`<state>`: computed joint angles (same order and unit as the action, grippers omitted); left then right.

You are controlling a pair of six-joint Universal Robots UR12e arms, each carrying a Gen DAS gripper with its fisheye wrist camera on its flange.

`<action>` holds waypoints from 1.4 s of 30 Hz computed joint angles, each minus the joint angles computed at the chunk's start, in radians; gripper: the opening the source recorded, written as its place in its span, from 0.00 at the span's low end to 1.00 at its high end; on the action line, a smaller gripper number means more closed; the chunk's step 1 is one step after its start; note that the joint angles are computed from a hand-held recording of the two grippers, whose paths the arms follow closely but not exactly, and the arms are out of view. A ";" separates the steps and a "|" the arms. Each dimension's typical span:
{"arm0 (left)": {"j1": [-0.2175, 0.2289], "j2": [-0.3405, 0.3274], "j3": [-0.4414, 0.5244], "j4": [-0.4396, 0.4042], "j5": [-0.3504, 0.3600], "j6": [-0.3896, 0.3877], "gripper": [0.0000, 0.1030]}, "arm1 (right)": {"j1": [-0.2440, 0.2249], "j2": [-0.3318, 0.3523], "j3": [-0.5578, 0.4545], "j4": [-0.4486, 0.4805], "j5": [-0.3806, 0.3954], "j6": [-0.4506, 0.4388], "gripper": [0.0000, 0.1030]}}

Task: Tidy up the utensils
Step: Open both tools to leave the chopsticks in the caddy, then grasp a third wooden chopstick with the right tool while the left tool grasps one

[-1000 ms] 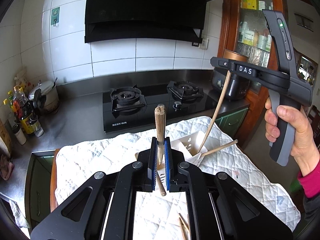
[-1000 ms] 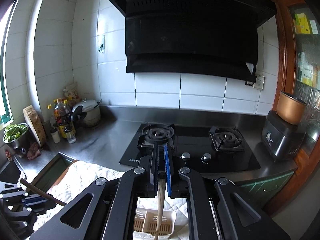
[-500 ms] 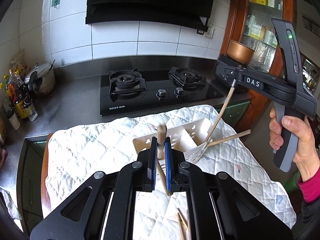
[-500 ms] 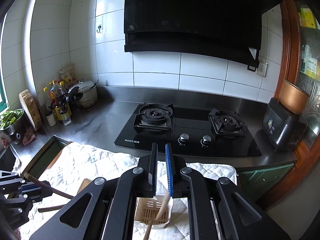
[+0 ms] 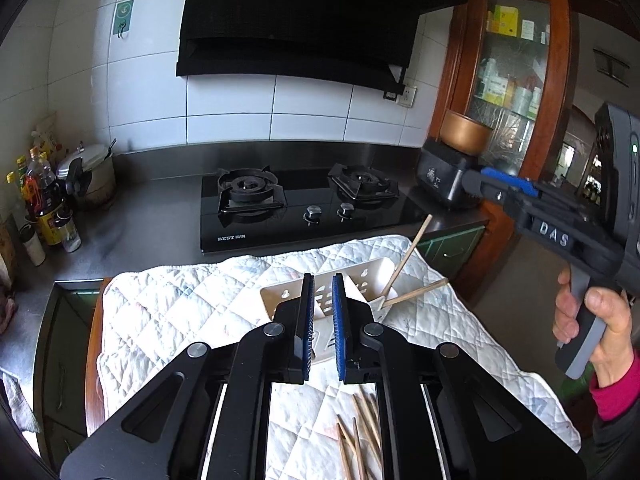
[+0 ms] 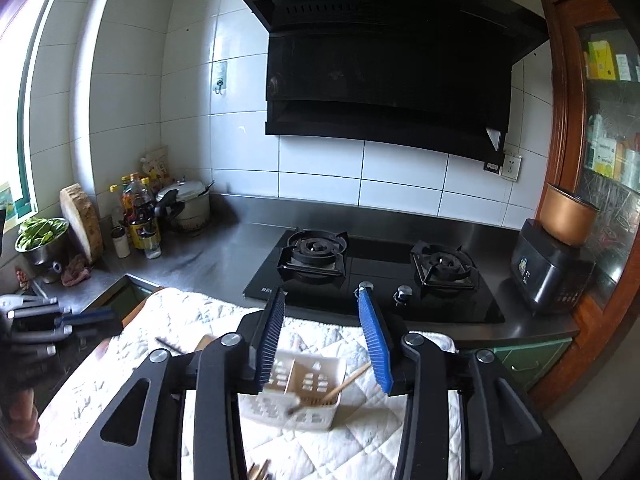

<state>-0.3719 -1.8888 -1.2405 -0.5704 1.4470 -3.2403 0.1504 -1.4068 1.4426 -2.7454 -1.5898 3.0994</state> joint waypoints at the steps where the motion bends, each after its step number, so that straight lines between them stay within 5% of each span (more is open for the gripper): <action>1: -0.002 0.016 -0.024 0.019 0.004 0.002 0.09 | 0.005 -0.017 0.025 -0.003 -0.005 -0.002 0.44; 3: -0.011 0.049 -0.074 0.051 0.031 0.015 0.09 | 0.018 -0.052 0.083 -0.011 -0.022 -0.007 0.46; 7: -0.027 0.114 -0.182 0.101 0.083 0.021 0.30 | 0.031 -0.119 0.202 0.000 -0.002 0.027 0.54; 20: -0.052 0.253 -0.477 0.172 0.160 -0.013 0.33 | 0.091 -0.241 0.487 0.070 0.010 0.174 0.57; 30: -0.040 0.279 -0.574 0.117 0.146 -0.116 0.33 | 0.122 -0.235 0.547 0.086 0.060 0.329 0.25; 42: -0.012 0.305 -0.625 0.110 0.137 -0.147 0.33 | 0.156 -0.183 0.508 0.117 0.006 0.429 0.13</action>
<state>-0.3840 -1.5834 -1.8660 -0.4605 1.5845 -3.3876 0.3064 -1.5898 1.9507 -2.6280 -1.5833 3.5279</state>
